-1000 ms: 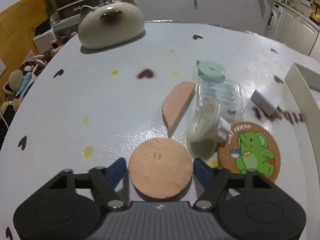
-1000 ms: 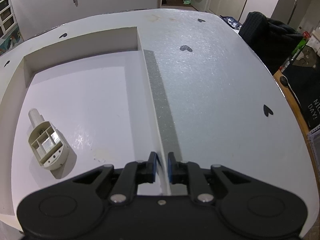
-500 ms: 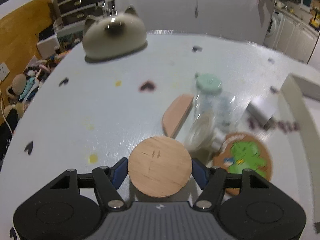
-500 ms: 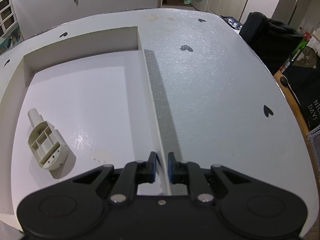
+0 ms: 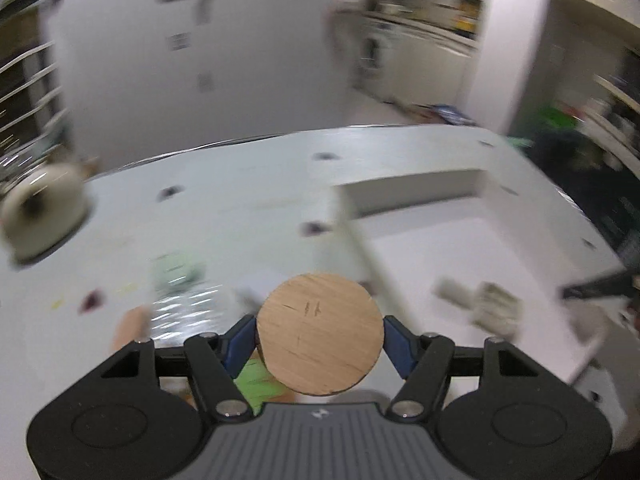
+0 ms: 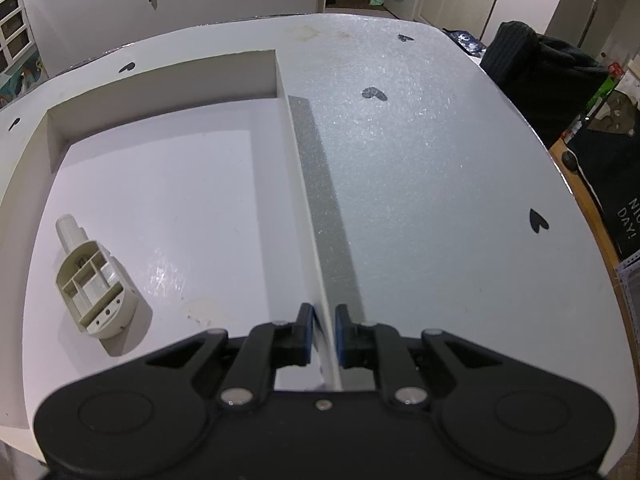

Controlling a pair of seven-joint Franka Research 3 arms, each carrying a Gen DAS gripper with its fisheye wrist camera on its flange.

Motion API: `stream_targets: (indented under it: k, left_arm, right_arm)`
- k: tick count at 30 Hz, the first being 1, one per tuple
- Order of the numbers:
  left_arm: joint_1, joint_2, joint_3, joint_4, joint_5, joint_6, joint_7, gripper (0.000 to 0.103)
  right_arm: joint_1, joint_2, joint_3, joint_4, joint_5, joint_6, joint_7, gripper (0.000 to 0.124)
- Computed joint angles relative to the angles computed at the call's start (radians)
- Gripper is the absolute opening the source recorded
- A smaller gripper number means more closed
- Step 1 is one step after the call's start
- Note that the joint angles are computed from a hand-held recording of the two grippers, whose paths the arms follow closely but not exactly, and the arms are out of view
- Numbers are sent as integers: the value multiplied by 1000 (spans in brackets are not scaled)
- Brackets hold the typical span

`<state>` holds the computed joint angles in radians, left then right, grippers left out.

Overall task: Organize rigid objects
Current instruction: 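Carry the wooden disc into the tray beside the grey piece, release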

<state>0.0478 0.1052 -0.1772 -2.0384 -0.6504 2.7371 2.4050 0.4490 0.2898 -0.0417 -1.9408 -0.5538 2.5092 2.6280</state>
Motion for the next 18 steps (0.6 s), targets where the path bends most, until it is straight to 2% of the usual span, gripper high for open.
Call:
stream_targets:
  k: [8, 18]
  left_arm:
    - [-55, 12, -53, 24, -76, -124, 214, 68]
    - [-111, 84, -68, 62, 98, -188, 162, 68]
  right_arm:
    - [0, 17, 3, 26, 27, -30, -26, 13]
    - [-3, 20, -2, 21, 50, -12, -38, 13]
